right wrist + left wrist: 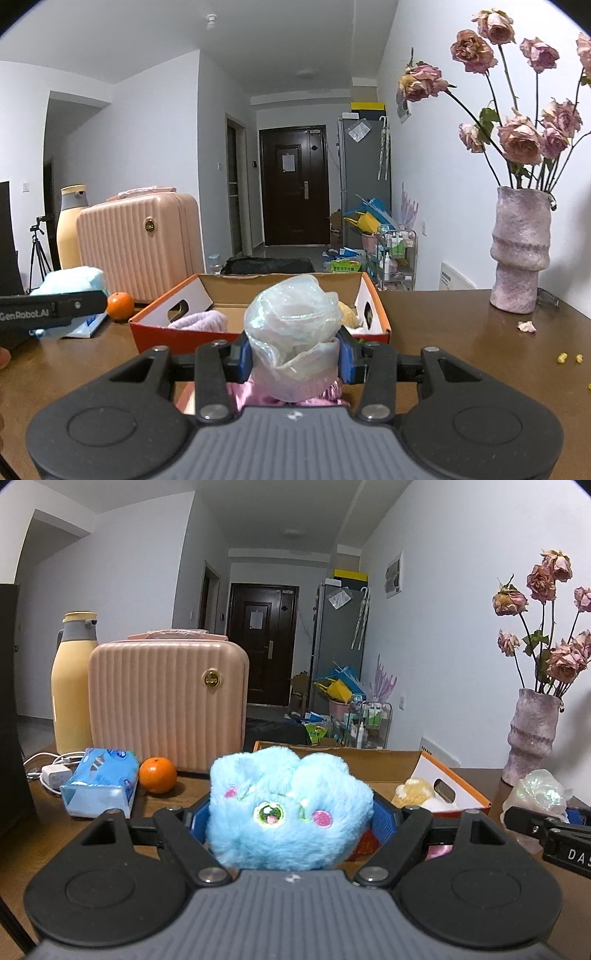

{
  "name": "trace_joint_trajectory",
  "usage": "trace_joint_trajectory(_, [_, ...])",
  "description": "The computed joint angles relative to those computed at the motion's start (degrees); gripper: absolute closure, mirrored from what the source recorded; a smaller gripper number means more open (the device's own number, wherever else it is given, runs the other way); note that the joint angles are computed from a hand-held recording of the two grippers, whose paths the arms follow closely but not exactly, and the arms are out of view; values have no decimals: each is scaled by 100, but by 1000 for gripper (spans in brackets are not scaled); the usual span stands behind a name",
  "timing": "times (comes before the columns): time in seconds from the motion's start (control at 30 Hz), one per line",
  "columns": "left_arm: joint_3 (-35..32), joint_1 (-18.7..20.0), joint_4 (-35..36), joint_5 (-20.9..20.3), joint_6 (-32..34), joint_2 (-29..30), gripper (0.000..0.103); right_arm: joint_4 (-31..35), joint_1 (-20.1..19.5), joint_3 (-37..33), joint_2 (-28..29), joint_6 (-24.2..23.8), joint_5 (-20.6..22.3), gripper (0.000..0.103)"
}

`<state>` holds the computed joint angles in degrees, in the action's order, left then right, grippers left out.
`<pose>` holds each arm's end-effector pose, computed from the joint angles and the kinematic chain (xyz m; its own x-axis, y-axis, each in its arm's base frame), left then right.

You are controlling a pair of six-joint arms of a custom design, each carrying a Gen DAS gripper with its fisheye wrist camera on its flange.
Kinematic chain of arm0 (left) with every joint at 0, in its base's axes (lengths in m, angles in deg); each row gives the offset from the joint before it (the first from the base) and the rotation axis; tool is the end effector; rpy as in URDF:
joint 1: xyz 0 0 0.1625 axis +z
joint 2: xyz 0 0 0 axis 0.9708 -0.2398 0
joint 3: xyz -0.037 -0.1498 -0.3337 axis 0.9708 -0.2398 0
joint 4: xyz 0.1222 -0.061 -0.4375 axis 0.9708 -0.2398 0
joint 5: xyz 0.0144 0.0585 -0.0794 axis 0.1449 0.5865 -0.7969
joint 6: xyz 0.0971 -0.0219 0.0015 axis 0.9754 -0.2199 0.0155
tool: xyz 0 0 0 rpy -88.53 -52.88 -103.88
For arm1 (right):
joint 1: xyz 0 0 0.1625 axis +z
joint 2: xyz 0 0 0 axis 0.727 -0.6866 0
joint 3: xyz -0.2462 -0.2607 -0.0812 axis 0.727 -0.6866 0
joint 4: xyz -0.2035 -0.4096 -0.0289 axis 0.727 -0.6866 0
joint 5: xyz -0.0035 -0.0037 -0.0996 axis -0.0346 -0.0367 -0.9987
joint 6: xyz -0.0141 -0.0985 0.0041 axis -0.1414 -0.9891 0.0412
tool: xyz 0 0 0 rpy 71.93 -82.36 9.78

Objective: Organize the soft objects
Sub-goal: 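Carry the blue plush in the left tool and pouf in the right tool into the box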

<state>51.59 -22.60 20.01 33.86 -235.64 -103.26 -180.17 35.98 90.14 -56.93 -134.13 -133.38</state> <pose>-0.2383 -0.6877 0.0370 -0.7363 -0.2517 -0.6281 0.5716 0.2653 -0.7765 0.0556 -0.7618 0.1921 -0.6917 -0.4084 0.5956 -0.7168 0.2884 -0.6348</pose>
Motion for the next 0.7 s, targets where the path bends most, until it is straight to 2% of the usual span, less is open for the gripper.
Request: trace_joint_trajectory(0.7, [-1400,246,14,229,398,805,21,667,227,-1682,1002,71,-43,60])
